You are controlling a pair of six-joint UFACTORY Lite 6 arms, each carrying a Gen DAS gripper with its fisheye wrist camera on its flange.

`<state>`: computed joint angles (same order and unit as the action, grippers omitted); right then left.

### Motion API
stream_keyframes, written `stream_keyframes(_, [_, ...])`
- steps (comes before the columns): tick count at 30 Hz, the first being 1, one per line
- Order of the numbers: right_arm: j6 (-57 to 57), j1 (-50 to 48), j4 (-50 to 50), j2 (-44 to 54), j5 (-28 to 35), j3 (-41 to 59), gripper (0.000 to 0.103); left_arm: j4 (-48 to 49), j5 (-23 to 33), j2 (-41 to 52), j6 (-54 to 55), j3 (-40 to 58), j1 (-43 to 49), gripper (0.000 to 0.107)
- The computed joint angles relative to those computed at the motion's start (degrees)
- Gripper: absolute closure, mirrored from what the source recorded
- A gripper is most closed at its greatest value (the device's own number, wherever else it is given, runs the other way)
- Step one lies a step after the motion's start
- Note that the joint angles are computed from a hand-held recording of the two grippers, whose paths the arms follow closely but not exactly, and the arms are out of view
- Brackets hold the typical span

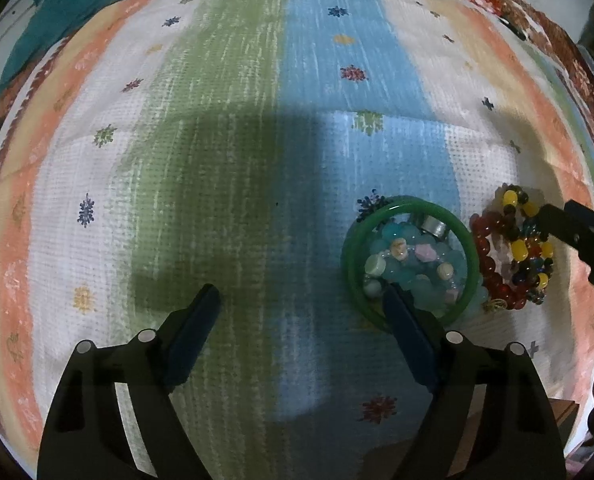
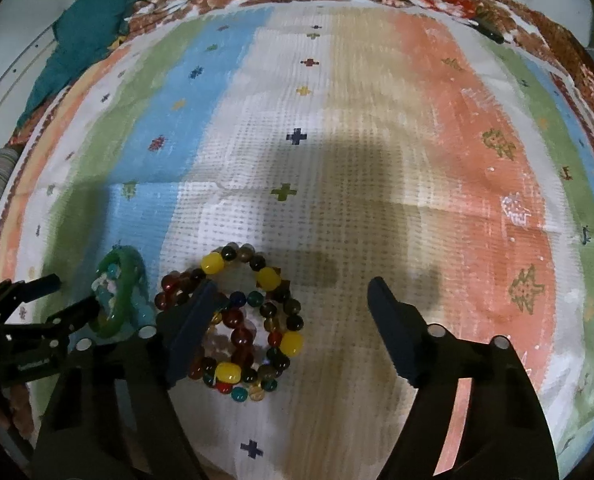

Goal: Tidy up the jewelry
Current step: 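Grasp the green jade bangle with the left tool while the right tool grasps the yellow-black beaded bracelet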

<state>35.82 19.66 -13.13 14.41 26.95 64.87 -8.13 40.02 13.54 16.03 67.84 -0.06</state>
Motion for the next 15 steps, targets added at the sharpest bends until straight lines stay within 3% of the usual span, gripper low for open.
stream_keyframes(10, [-1.16,0.14,0.34,4.76,-0.64,3.04,0.041,-1.42,-0.43,1.31,2.36,1.02,1.25,0.041])
stream_keyframes(12, [-1.35,-0.06,0.44,4.89,-1.09,2.9,0.043,-0.67,-1.06,1.36,1.65,0.67,1.23,0.048])
stream_keyframes(15, [-0.15,-0.11,-0.89,5.44,-1.16,3.25,0.049,0.08,-1.34,1.11,2.23,0.48,1.82,0.049])
